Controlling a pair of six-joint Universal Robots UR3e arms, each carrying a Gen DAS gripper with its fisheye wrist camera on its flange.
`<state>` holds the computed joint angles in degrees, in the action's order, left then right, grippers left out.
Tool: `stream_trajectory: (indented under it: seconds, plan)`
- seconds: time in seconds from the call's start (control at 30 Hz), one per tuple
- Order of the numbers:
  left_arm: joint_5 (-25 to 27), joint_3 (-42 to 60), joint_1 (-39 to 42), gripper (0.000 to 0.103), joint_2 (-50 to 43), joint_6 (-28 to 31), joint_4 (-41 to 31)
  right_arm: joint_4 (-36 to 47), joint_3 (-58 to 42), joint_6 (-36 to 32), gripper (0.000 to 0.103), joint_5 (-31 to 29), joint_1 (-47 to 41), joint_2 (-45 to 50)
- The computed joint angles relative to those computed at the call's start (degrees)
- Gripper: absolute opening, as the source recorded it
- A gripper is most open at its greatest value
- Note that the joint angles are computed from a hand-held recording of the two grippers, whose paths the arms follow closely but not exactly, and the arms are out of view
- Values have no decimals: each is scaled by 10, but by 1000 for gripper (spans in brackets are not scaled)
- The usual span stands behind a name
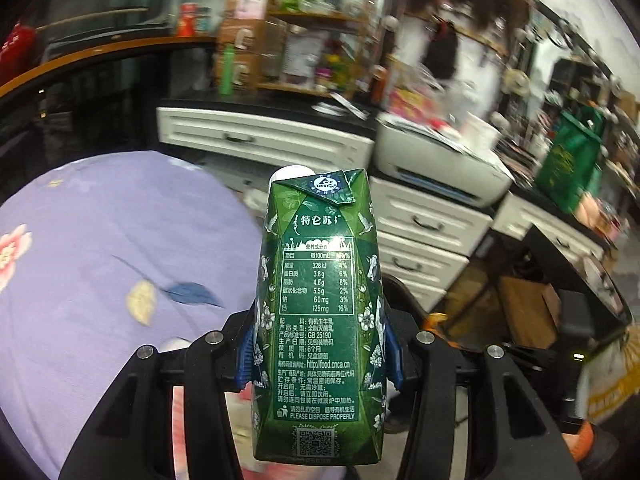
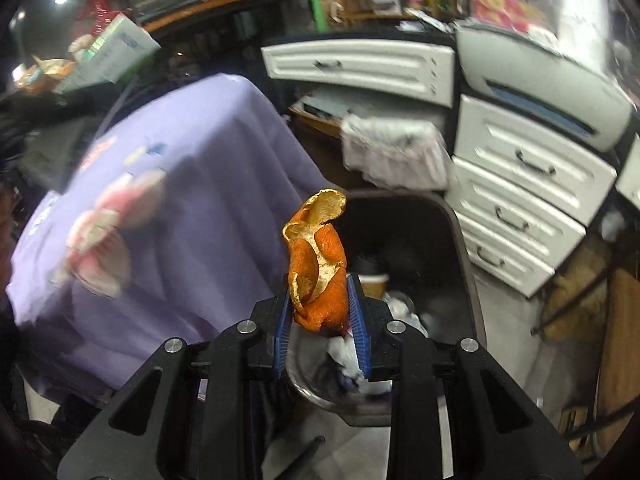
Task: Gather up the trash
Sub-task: 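Carry the carton and peel over the bin and release the peel with the right gripper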
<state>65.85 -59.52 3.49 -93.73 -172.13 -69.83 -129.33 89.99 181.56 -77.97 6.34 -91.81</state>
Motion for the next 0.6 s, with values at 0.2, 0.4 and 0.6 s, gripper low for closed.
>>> stream_trajectory:
  seconds: [0.2,0.4,0.6]
  plan:
    - [33,-30,-72,49,-16,-11,25,-40,74,15,35,-2,-30,2]
    - [70,-50,-117,49,-44,-16,43,-49,115,33,46,-13,-51,-12]
    - [93,-39,-156,49,-88,-17,37,-34,121,26,51,-35,-60,-59]
